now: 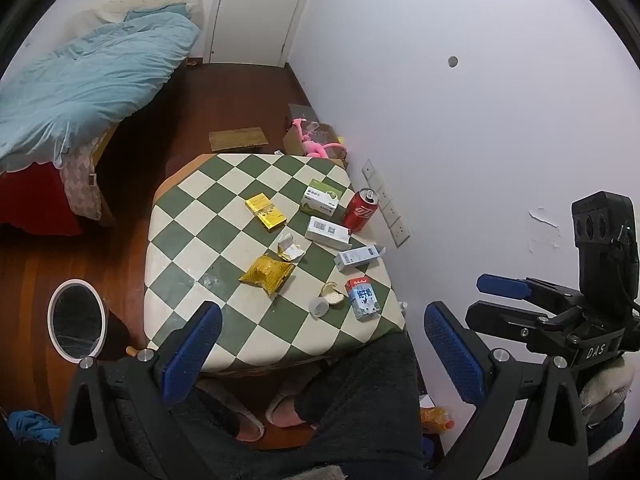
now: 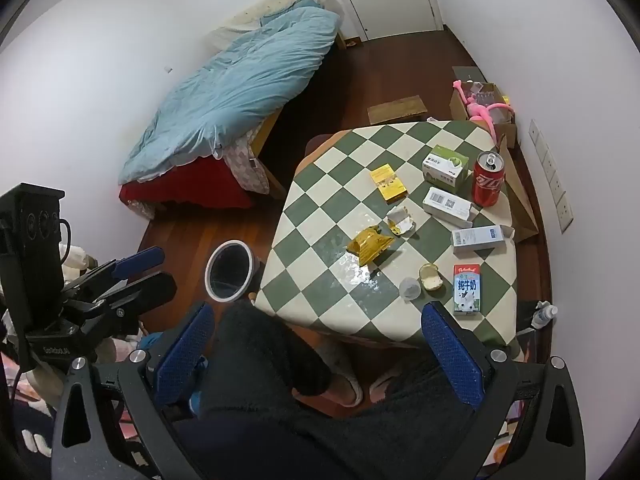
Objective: Collect trash
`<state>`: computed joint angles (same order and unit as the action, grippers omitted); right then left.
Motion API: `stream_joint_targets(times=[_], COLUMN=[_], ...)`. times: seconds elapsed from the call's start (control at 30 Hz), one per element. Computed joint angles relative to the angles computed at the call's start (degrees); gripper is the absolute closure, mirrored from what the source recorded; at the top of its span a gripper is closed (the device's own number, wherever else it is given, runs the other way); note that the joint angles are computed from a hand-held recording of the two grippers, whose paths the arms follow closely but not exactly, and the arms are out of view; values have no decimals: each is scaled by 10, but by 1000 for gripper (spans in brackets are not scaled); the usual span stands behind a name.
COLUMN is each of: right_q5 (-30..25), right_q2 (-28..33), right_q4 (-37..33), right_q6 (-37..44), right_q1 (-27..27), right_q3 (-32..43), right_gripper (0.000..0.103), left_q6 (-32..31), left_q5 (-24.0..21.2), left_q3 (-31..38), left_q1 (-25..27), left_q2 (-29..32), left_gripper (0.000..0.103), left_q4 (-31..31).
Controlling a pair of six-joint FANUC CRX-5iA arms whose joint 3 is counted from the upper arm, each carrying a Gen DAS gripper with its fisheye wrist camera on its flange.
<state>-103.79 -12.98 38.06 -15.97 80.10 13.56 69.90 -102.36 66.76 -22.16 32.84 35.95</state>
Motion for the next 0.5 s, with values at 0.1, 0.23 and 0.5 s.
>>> stream_joint_targets(times=[0.1,0.23,0.5], right_q5=[-3,-3,-4], right_q2=[1,-3,0], right_q4=[-1,2,0], right_q6=[0,-2,-1], right_q1=[0,3,1], right_q3=[1,-3,-1], right_gripper=[0,0,0], left_q6=[0,-2,-6], left_q5=[0,3,14], left_q3=[1,-5,-27], left_q1=[-1,-1,-2], left_q2=[1,-2,-13], left_gripper=[0,0,0], left_q4=[0,-1,0])
